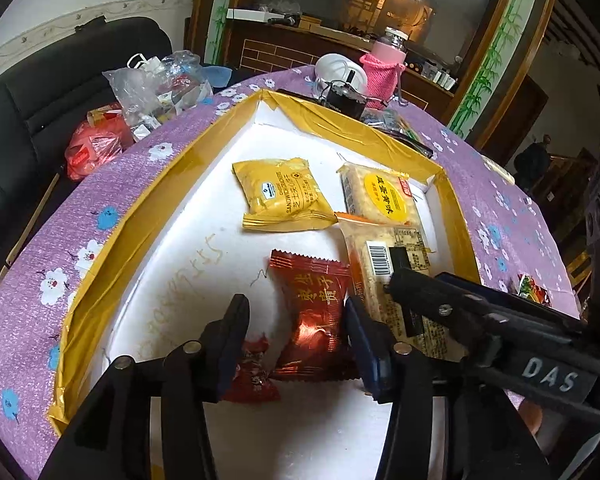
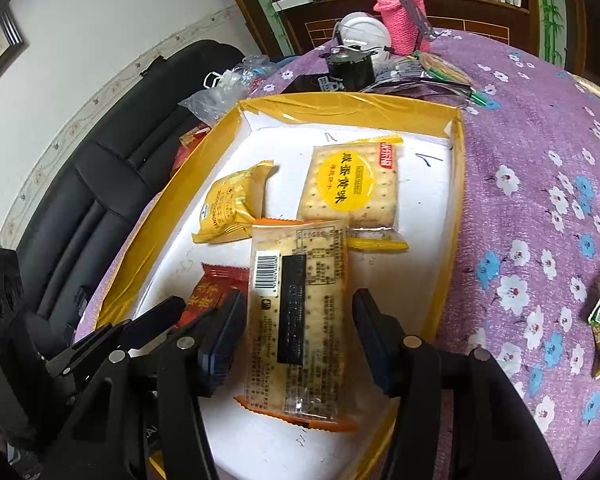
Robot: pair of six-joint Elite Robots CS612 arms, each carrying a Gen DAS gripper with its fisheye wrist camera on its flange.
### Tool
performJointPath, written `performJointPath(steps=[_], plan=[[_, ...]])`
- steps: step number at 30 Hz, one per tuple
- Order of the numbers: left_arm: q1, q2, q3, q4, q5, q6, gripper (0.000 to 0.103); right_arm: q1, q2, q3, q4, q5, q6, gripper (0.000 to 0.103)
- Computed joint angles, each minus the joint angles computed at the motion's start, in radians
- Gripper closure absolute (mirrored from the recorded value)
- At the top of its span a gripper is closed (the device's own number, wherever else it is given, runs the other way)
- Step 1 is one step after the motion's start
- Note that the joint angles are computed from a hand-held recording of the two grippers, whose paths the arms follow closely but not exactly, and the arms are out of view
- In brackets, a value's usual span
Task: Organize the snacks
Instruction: 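Lower both packs into the yellow box and open both grippers, then move both grippers back to the snack pile on the tablecloth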
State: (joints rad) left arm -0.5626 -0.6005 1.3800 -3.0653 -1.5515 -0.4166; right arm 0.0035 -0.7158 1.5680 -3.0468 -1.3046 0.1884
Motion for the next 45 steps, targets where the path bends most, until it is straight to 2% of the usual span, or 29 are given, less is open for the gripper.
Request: performJointPath(steps=[9,12,19,26,31,33,35,37,39,41,42,43,45], plan=[[-0.008,-0.011,0.014,-0.022,0.015,0.001,0.050,-0.025,-0.044,0.071,-0.095,0.022,0.010,0.048],[-0.014,-0.012,0.014,-0.021,0.018,0.003,0.044,-0.036,-0.064,0.101,-0.113,0.018,0.002,0.048],[-0.029,-0.020,0.019,-0.016,0.031,0.020,0.043,-0.083,-0.105,0.177,-0.136,0.034,-0.008,0.048],[-0.048,-0.032,0.029,-0.026,0.044,0.050,0.043,-0.143,-0.150,0.271,-0.218,-0.054,0.001,0.048],[-0.069,-0.038,0.028,-0.014,0.047,0.083,0.044,-0.204,-0.155,0.335,-0.314,-0.114,0.062,0.048],[-0.080,-0.038,0.022,-0.003,0.050,0.096,0.044,-0.231,-0.149,0.351,-0.344,-0.107,0.106,0.048],[-0.087,-0.036,0.013,0.011,0.041,0.108,0.044,-0.264,-0.141,0.361,-0.350,-0.066,0.161,0.048],[-0.096,-0.034,0.001,0.028,0.027,0.115,0.044,-0.280,-0.140,0.360,-0.317,-0.068,0.195,0.048],[-0.102,-0.028,-0.023,0.066,-0.013,0.115,0.044,-0.286,-0.144,0.358,-0.273,-0.084,0.206,0.048],[-0.106,-0.018,-0.057,0.123,-0.065,0.109,0.044,-0.296,-0.141,0.354,-0.243,-0.041,0.220,0.048],[-0.109,-0.012,-0.078,0.161,-0.096,0.106,0.038,-0.301,-0.143,0.355,-0.231,-0.022,0.217,0.048],[-0.118,-0.007,-0.095,0.184,-0.085,0.104,0.034,-0.300,-0.142,0.354,-0.220,-0.023,0.215,0.048],[-0.121,0.005,-0.133,0.224,-0.141,0.100,0.033,-0.298,-0.143,0.353,-0.198,-0.033,0.213,0.048]])
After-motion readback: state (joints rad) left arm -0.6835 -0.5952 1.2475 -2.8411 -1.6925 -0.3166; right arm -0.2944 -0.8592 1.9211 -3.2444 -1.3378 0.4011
